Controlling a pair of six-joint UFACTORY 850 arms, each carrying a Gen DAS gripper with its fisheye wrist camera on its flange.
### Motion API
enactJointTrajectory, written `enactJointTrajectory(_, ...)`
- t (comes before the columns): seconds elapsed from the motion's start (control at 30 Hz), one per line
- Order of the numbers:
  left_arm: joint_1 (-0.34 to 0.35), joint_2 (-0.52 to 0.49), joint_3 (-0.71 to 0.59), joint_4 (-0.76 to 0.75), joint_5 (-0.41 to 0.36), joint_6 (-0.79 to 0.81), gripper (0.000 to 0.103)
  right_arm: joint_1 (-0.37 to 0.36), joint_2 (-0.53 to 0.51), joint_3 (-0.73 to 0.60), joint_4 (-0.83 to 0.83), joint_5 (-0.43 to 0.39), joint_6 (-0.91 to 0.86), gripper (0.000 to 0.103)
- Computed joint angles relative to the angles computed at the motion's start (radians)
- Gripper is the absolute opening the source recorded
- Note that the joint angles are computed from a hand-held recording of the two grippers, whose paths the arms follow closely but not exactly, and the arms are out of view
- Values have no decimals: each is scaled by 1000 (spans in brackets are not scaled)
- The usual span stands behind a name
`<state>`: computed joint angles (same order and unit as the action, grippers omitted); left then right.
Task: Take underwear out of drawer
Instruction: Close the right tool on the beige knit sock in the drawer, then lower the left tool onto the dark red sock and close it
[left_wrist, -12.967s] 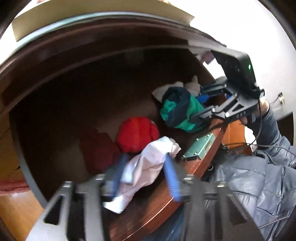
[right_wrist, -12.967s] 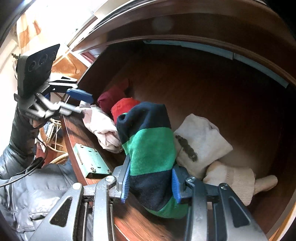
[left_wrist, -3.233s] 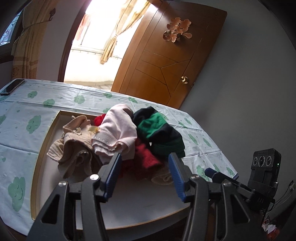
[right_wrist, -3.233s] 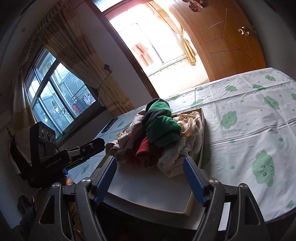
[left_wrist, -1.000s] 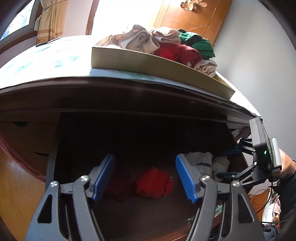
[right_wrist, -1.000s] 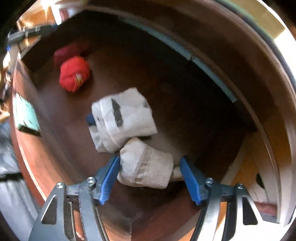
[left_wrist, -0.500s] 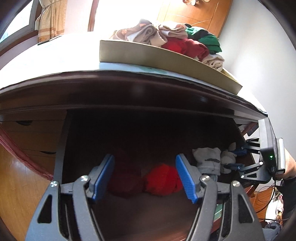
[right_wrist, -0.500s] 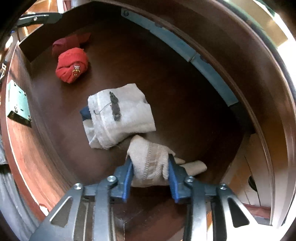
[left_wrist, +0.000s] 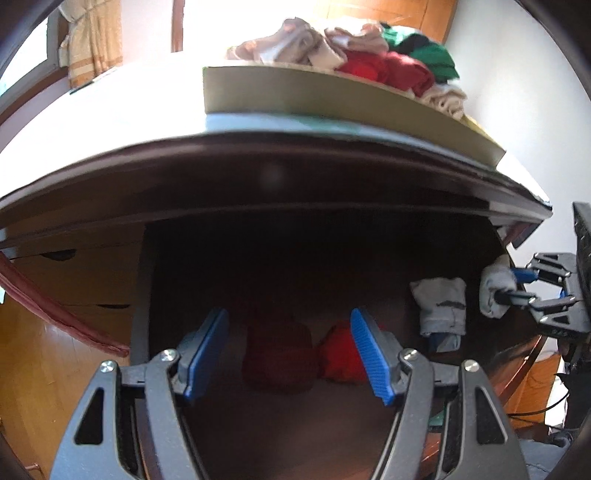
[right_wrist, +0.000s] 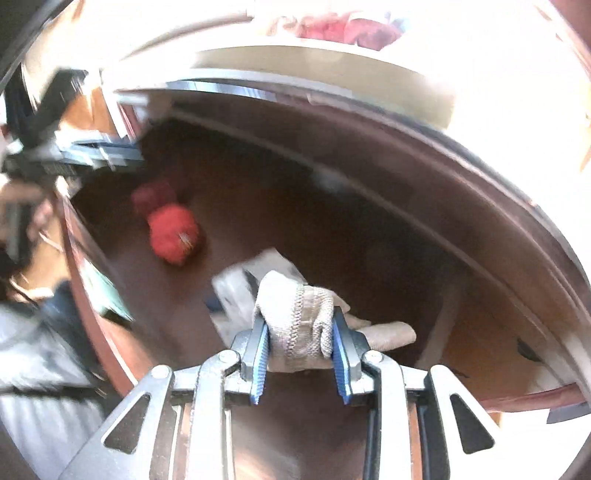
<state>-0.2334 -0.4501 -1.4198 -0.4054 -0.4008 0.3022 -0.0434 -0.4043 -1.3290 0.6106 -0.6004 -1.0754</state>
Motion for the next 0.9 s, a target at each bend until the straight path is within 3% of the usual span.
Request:
enactJointTrajectory(0.3,-15,-93,-116,160,-147,-89,69,23,5,17,197,-14,-119,33)
enactJointTrajectory(0.43,-9,-147,-189,134,-246,-74,69,25,-38,-39,211,-41,-119,33)
enactJointTrajectory(0.6,-24,-211,-274,209,-366,-106,69,12,-67,-84,220,-84,-119,33)
enactJointTrajectory(0.9,-14,-283,-364,187,-463,-162,69,-14,-66,-80,262,-130,-150,33)
